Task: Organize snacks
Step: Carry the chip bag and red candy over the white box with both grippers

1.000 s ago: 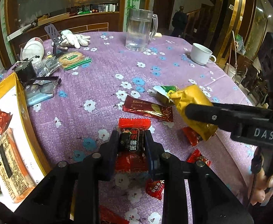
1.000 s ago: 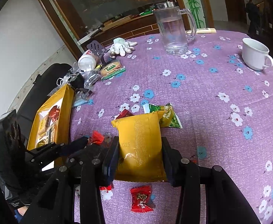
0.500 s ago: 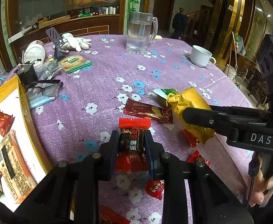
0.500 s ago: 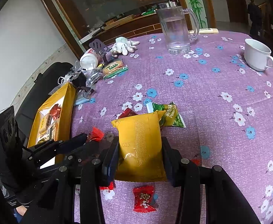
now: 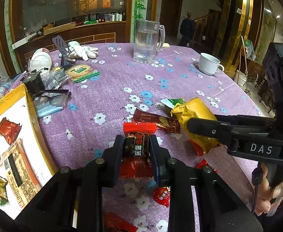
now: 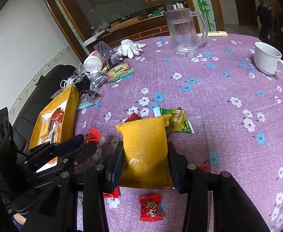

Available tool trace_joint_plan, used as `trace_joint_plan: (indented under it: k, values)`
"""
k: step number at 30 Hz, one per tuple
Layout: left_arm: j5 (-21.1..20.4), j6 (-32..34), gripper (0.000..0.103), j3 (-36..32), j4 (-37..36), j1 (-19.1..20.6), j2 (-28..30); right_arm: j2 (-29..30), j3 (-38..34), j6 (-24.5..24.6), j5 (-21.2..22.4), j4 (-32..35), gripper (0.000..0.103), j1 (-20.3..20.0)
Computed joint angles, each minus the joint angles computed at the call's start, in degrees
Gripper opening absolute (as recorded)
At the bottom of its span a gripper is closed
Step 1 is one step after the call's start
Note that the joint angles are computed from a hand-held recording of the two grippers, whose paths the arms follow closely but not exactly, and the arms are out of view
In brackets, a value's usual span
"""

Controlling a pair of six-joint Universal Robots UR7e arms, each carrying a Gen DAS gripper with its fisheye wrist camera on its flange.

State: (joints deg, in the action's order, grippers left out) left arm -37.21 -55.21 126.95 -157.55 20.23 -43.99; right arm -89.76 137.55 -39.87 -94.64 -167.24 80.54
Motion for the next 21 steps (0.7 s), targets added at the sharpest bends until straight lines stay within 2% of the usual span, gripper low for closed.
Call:
trace_joint_plan:
  k: [11,21]
  values:
    - [0.91,0.0,0.024,1.19,-2.46,-0.65,-0.78,-0.48,0.6,-1.25,1.89,-0.43,0.044,-0.26]
    - [2.77,-1.7,0.024,4.53,-6.01,-1.46,-4.31,-0.94,1.99,-3.65,4.69,-1.57,0.044,-0.05]
